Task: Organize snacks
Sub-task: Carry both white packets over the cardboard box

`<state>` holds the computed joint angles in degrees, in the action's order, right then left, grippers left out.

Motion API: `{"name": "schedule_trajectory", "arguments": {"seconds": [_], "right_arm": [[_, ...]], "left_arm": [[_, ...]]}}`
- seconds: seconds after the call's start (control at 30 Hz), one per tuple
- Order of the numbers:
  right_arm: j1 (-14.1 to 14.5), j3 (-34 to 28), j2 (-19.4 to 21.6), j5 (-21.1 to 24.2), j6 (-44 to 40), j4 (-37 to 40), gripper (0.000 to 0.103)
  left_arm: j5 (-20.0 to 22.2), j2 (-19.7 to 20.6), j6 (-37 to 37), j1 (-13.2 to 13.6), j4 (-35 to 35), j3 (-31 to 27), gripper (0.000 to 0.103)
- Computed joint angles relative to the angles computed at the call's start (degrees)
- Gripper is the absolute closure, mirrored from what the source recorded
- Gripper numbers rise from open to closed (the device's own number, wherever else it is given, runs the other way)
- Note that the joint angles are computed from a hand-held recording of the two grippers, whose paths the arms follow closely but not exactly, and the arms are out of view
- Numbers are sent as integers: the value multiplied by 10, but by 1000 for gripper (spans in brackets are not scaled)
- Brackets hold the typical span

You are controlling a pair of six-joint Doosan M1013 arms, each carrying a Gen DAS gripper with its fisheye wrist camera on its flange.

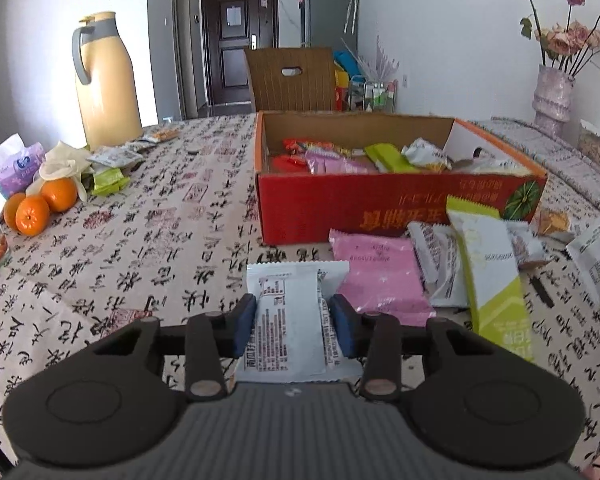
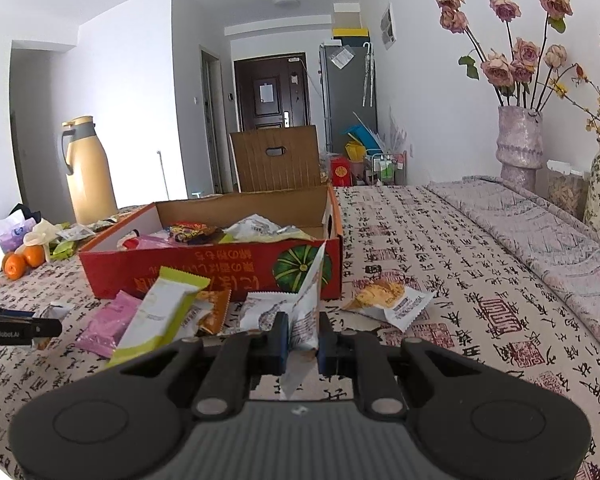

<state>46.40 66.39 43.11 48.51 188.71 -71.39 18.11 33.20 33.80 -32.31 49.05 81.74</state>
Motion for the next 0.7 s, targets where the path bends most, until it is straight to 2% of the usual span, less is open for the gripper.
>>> {"name": "schedule_trajectory", "arguments": {"seconds": [0.43,0.7], "right_arm": [[-6,-28,9,-8,9,-41,90],[-17,-69,26,-27,2,-68,90]], "left_arm": [[-36,2,-122,-7,120,-25,61],[-37,19,-155,-12,162,-69,61]]}}
